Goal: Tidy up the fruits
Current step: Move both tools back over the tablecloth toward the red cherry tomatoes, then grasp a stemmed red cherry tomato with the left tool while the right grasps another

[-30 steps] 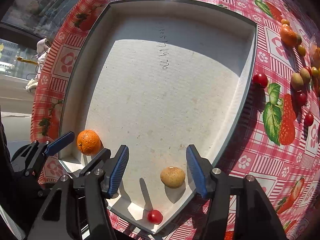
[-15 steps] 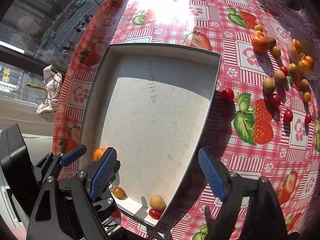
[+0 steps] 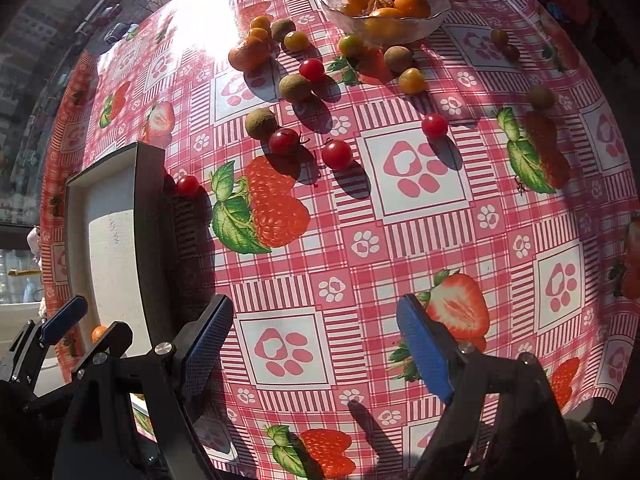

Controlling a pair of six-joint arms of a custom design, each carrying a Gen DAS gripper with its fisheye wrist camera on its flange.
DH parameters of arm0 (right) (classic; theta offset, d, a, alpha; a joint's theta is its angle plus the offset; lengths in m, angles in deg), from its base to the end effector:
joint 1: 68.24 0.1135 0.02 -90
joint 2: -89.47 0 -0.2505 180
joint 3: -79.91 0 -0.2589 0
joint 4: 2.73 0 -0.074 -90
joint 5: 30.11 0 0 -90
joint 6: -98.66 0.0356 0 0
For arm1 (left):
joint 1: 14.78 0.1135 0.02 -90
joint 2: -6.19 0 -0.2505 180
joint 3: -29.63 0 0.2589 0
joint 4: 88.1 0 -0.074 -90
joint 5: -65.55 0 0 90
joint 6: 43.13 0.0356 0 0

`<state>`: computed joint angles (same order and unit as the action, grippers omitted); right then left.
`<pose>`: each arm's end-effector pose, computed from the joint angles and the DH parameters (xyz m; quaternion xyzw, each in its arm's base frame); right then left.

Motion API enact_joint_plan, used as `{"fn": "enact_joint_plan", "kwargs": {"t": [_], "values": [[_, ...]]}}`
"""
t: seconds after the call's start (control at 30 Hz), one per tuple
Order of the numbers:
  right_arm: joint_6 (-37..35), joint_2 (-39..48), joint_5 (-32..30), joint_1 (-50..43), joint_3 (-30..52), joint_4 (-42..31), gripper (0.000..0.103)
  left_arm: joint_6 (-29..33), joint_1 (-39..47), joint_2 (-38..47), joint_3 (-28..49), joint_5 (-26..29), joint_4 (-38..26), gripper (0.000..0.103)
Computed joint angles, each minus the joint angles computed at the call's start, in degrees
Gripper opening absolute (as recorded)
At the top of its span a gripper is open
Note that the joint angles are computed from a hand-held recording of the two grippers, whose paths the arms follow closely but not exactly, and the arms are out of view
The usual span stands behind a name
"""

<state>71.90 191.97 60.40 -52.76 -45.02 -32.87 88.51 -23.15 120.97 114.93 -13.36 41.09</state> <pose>0.2631 0.0725 0.0604 0.4029 0.9088 0.0652 0.0865 0.3638 -0.0605 0.1062 0.4266 0.8953 -0.0681 0.1083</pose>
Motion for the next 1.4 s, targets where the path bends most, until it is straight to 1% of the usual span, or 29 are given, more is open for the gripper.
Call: {"fn": "enact_joint_plan", "kwargs": {"t": [0.2,0.37,0.57,0.7,0.77,0.87,0.93,1.1,1.2,1.23,1.27,1.3,1.33,1.37,1.4], "values": [[-2.30,-4.04,-0.82,-6.61,-8.42,2.48,0.086,-7.76,-7.24,2.69,0.28,-0.57,1.32,0.071],[-8.18,-5.23,-0.73,-12.20,-11.57,4.74,0.086,-13.90,-11.48,8.78,4.45,-2.00,2.03,0.071],[-16.96,-1.55,-0.50,-17.61,-9.82,6.89,0.086,-18.51,-14.92,14.97,9.12,-3.96,3.38,0.071],[-20.74,1.31,-0.87,-20.00,-8.14,8.56,0.086,-20.62,-16.45,17.89,11.63,-4.35,4.12,0.071],[-21.90,2.58,-1.06,-20.68,-7.38,9.76,0.083,-21.52,-17.23,19.11,12.56,-4.52,4.77,0.071],[-23.64,4.94,-0.64,-21.21,-5.51,10.65,0.075,-22.66,-18.29,20.57,13.82,-5.03,5.57,0.070],[-24.65,6.64,-0.73,-21.73,-4.07,11.28,0.068,-23.26,-18.95,20.69,13.40,-5.72,7.21,0.070],[-26.85,8.56,0.50,-22.76,-1.44,11.62,0.066,-24.74,-20.19,21.79,14.74,-7.03,8.36,0.070],[-28.05,9.21,1.31,-22.96,-0.37,11.33,0.063,-24.94,-21.12,22.56,16.73,-7.87,7.79,0.070],[-28.29,9.23,1.54,-22.91,-0.22,11.25,0.060,-25.08,-21.34,22.64,16.90,-7.82,7.83,0.068],[-28.63,9.25,1.70,-22.96,-0.11,11.28,0.058,-25.71,-22.21,23.19,18.17,-7.92,7.43,0.061],[-28.93,9.33,1.94,-22.93,0.12,11.13,0.053,-25.72,-22.63,23.16,18.39,-7.96,7.43,0.057],[-29.06,9.39,2.20,-22.73,0.32,11.01,0.044,-25.79,-23.25,23.15,18.91,-8.10,7.04,0.050],[-29.07,9.87,2.36,-22.45,0.96,11.00,0.039,-25.94,-23.81,23.29,19.51,-8.15,6.62,0.041],[-29.40,10.16,2.29,-22.51,1.48,10.83,0.028,-26.00,-24.17,23.29,19.65,-8.02,6.56,0.036]]}}
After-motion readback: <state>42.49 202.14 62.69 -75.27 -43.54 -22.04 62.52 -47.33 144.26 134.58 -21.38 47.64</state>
